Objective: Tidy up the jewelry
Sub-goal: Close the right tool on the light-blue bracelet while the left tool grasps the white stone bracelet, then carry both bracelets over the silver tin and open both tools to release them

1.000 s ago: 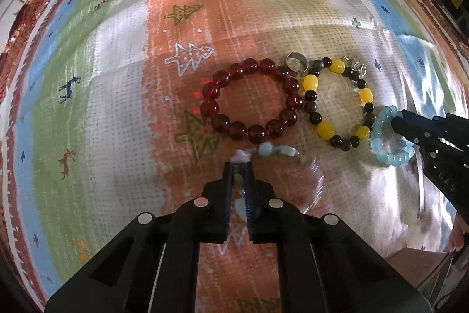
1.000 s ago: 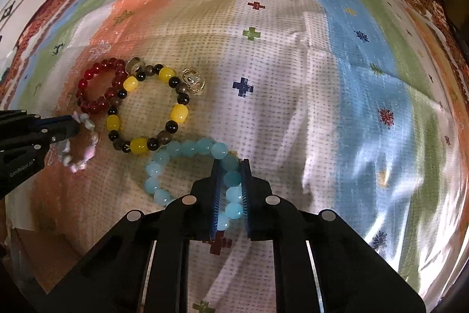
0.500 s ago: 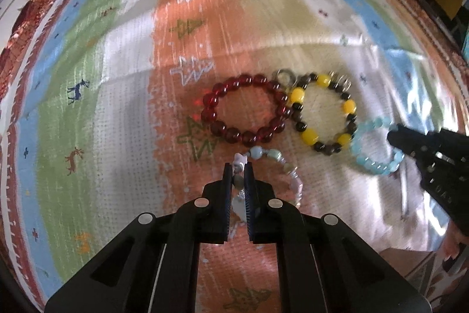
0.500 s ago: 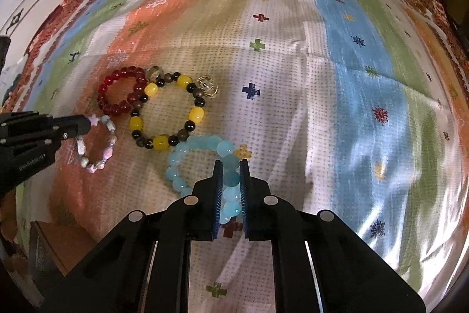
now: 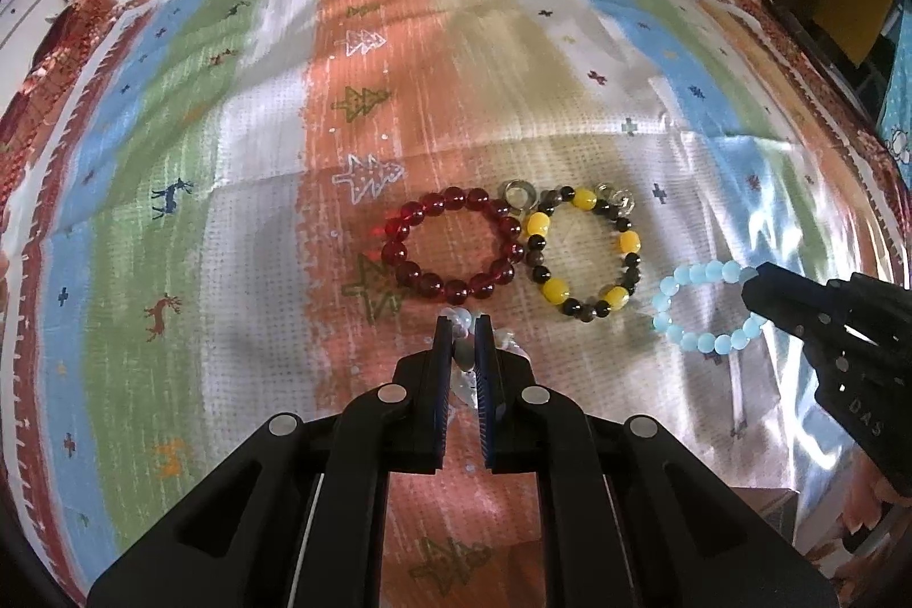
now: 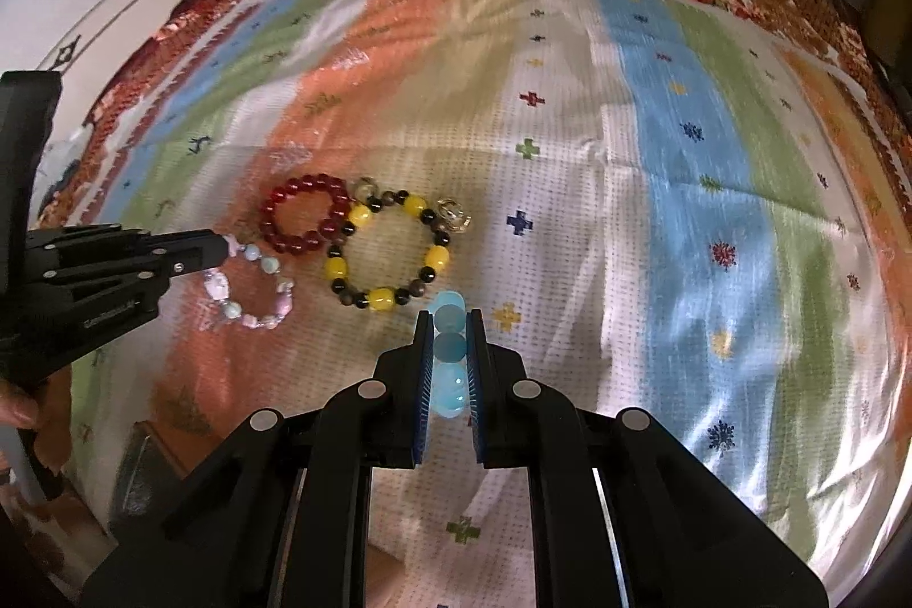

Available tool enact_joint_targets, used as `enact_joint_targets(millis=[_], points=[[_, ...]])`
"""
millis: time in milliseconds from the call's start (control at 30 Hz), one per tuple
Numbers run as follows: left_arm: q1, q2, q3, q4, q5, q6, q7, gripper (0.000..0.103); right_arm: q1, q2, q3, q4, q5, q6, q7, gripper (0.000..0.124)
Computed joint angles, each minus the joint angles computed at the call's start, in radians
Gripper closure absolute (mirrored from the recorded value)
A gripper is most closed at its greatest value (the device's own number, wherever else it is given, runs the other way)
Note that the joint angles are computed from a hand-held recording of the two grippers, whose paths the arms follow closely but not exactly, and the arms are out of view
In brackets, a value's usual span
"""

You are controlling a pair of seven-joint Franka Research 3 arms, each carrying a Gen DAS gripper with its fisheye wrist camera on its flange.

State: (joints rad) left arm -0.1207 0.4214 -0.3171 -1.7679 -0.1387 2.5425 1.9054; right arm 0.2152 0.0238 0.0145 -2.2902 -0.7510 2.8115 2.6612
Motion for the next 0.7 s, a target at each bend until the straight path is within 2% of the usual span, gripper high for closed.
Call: enact_joint_targets(millis=[467, 700], points=[[0.034, -0.107, -0.03, -0.111, -0.119, 0.097, 0.067, 0.096, -0.033, -0.076, 0.04, -0.053, -0.08, 0.027, 0.094, 0.112], [0.026, -0.159, -0.026, -0.16, -0.179, 0.129, 0.106, 0.096, -0.047, -0.107, 0.074, -0.06, -0.136, 0.015, 0.134, 0.112]])
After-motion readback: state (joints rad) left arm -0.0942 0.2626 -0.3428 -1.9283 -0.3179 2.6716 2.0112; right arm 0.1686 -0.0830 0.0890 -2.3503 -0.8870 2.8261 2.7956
